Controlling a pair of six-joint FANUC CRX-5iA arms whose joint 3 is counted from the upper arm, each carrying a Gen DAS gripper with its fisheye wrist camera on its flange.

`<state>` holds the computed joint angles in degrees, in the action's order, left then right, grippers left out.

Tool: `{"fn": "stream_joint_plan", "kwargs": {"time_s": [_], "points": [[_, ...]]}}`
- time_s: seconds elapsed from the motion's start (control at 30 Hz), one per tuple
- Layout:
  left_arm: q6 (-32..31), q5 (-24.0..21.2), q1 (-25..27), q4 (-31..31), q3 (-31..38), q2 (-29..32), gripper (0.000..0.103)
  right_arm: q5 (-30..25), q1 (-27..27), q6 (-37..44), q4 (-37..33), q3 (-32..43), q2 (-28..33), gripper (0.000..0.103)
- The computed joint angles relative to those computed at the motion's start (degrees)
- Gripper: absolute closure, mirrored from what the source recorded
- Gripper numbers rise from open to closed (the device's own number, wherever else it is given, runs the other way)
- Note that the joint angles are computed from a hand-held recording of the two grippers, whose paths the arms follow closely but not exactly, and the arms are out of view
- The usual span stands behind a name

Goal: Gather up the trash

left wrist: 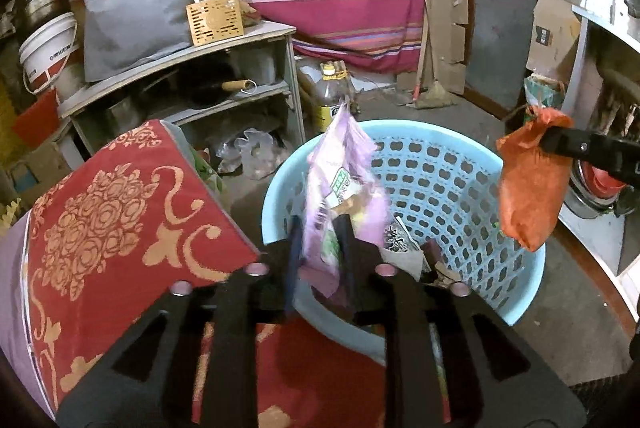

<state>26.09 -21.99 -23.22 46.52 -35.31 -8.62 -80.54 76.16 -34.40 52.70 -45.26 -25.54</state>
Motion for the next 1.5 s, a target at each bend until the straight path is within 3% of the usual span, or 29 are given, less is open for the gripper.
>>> {"fn": "stream_joint_plan", "kwargs": {"time_s": [0.1,0.23,0.3,0.6,0.63,0.7,1.03,1.23,1.5], "points": [[-1.34,0.89,-0.41,1.66,-0.77,-0.58,0.050,0.43,-0.33,0.33,-0.24,0.44,0.46,0.103],[-0.54,1.65,0.38,0.46,-1.57,-2.61,0.039,0.83,-0.77,0.67,-0.66,0.66,0.76,0.103],[-0.78,3.33,1.25,1.24,-2.87,-4.57,0.025,1.42,-1.21,0.76,-0.72,0.69,1.01,0.103],[-7.36,5.79,7.18,10.80,-9.12,-14.18,0.007,3.62,-3.88,4.84,-2.10,3.57,4.75,0.099],[-7.68,5.69,7.80,11.34,-9.48,-14.83,0.006,3.77,-4.04,5.28,-2.45,3.90,5.17,0.091],[-8.25,5.66,9.78,12.33,-10.51,-16.68,0.006,3.86,-4.14,5.30,-2.99,4.21,5.57,0.043],[-10.12,4.77,17.78,14.13,-14.00,-23.13,0.006,3.85,-3.38,4.49,-2.42,5.14,5.95,0.041],[-9.31,3.84,22.57,13.84,-16.12,-27.11,0.006,0.67,-0.07,4.96,3.01,7.70,9.09,0.027],[-8.11,-0.26,32.00,16.22,-20.82,-33.34,0.005,1.50,4.32,5.13,9.58,10.59,14.60,0.010]]}}
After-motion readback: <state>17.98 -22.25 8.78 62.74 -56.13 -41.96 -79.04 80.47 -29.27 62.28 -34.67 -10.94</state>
